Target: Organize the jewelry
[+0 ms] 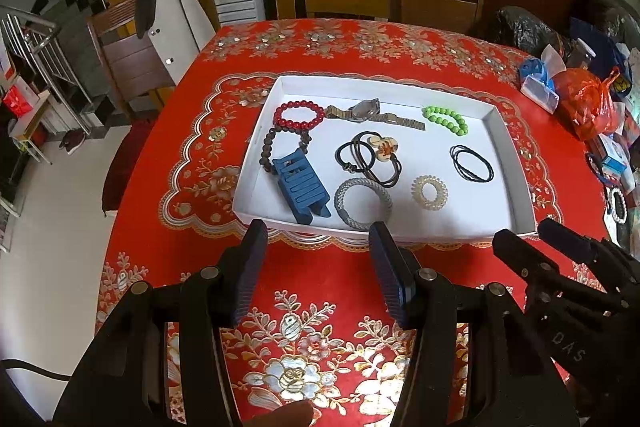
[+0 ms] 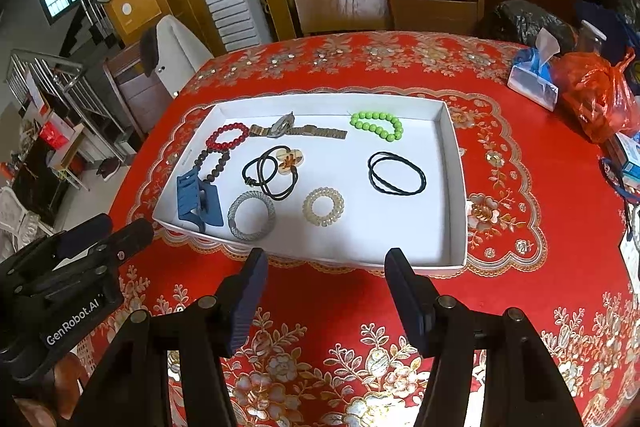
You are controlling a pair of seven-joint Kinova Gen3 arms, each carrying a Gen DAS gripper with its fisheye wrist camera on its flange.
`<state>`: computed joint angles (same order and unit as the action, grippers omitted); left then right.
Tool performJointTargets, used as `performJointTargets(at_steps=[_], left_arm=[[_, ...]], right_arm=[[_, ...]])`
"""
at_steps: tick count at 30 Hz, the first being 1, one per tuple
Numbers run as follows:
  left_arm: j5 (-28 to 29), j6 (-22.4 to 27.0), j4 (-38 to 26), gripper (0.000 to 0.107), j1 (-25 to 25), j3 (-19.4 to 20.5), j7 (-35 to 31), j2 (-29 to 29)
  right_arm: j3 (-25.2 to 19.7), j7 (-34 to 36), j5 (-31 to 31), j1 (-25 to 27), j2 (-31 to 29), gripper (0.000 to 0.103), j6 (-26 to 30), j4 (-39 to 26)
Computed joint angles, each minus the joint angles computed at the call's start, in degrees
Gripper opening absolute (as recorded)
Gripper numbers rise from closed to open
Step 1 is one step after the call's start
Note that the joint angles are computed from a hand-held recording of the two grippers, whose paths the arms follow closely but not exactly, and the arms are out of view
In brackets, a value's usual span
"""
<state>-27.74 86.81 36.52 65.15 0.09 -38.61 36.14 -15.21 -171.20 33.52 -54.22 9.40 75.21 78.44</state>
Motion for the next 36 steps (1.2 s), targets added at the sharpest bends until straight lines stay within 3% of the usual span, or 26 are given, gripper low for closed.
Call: performJointTargets(at_steps=[36], left_arm=[[0.0, 0.4, -0.9, 0.052, 0.9, -0.3, -0.2, 0.9]], right_arm=[[0.0, 0.5, -1.0, 0.6, -0.1, 0.060, -0.7, 0.7]])
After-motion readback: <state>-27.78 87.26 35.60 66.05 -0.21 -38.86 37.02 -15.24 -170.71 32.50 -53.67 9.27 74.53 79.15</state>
